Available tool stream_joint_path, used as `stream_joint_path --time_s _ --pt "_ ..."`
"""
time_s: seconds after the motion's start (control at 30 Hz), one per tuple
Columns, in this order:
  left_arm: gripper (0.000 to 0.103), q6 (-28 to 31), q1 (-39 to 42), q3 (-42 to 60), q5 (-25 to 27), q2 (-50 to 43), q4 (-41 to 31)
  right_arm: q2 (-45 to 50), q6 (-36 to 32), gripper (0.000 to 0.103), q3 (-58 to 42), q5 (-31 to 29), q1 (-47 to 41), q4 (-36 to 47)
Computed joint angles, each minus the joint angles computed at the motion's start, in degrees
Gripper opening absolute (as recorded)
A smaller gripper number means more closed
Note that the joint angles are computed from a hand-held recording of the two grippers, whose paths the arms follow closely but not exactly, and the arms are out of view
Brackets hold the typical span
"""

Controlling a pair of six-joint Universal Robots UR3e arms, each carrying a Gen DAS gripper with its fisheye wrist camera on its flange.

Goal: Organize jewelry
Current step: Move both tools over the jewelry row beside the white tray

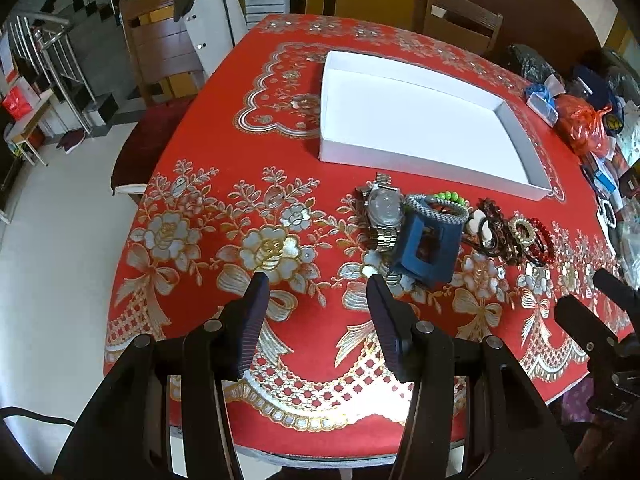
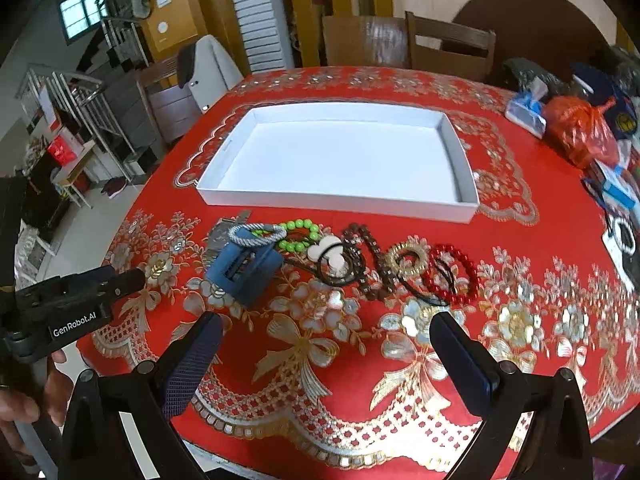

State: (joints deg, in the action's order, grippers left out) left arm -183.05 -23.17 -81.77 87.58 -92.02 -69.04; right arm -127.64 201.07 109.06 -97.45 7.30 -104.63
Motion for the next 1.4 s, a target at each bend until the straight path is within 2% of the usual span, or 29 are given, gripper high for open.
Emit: stream_joint_path --time_s 0.27,0.67,1.4 --pt "0.050 -1.1 -1.9 1.5 1.4 -2.0 -0.1 -2.0 -4.6 0.103 2.3 4.9 -6.1 -1.4" --pt "0.050 -3.4 -3.7 3.6 2.2 -3.1 0.5 -1.3 -10.0 0.103 1.1 6.3 -9.4 -0.9" --pt "0.050 -5.9 -3.3 3.4 3.8 -1.5 2.1 -1.5 -9.4 0.103 -0.4 7.5 -9.3 0.0"
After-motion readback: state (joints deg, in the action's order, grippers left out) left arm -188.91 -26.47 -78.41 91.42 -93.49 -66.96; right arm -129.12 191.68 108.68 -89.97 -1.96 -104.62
